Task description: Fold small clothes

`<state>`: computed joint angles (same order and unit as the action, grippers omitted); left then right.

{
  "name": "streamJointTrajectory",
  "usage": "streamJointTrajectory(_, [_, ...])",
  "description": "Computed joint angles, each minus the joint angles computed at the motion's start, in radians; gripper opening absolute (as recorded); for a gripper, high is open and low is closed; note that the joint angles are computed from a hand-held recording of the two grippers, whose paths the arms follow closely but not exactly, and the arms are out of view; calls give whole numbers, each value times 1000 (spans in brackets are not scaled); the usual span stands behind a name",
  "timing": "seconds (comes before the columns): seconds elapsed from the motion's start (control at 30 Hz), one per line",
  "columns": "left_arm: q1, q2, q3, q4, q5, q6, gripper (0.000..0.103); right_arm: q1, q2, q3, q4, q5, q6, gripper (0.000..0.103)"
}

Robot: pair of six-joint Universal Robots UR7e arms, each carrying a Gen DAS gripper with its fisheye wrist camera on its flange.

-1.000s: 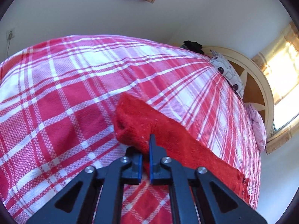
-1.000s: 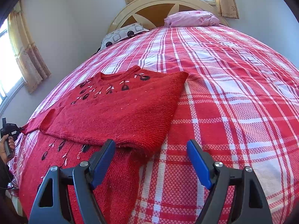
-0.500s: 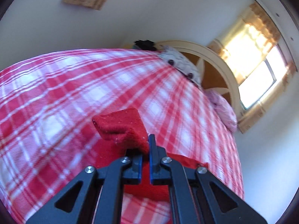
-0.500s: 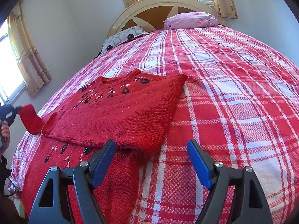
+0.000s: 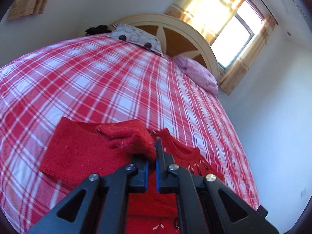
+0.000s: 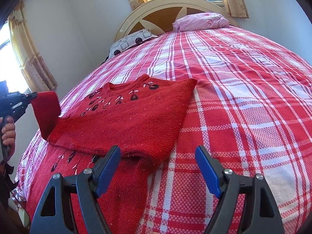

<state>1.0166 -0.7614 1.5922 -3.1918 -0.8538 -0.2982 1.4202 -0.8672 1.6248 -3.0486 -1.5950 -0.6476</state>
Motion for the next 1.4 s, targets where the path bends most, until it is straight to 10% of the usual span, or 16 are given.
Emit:
streamJointTrajectory(0.5, [-40, 222, -156, 247, 165, 150, 7, 1, 4, -6, 6, -4, 3, 79])
streamJointTrajectory(0.6, [-53, 231, -166, 356, 216, 138, 31, -2, 3, -8, 15, 4, 6, 79])
streamJointTrajectory(0.73, [-92, 202, -59, 183, 274, 325, 78, -5, 1, -10, 29, 13, 8, 79])
streamJointTrajectory(0.93, [-102, 180, 66, -126, 464, 634, 83, -8, -5, 2, 7, 28, 7, 79])
streamJointTrajectory(1.17, [-16, 71, 119, 228, 479, 260, 90, -21, -49, 73, -109, 119, 13, 79])
streamJointTrajectory(1.4, [5, 59, 126, 111, 381, 268, 95, 95, -63, 43, 63, -17, -21, 79])
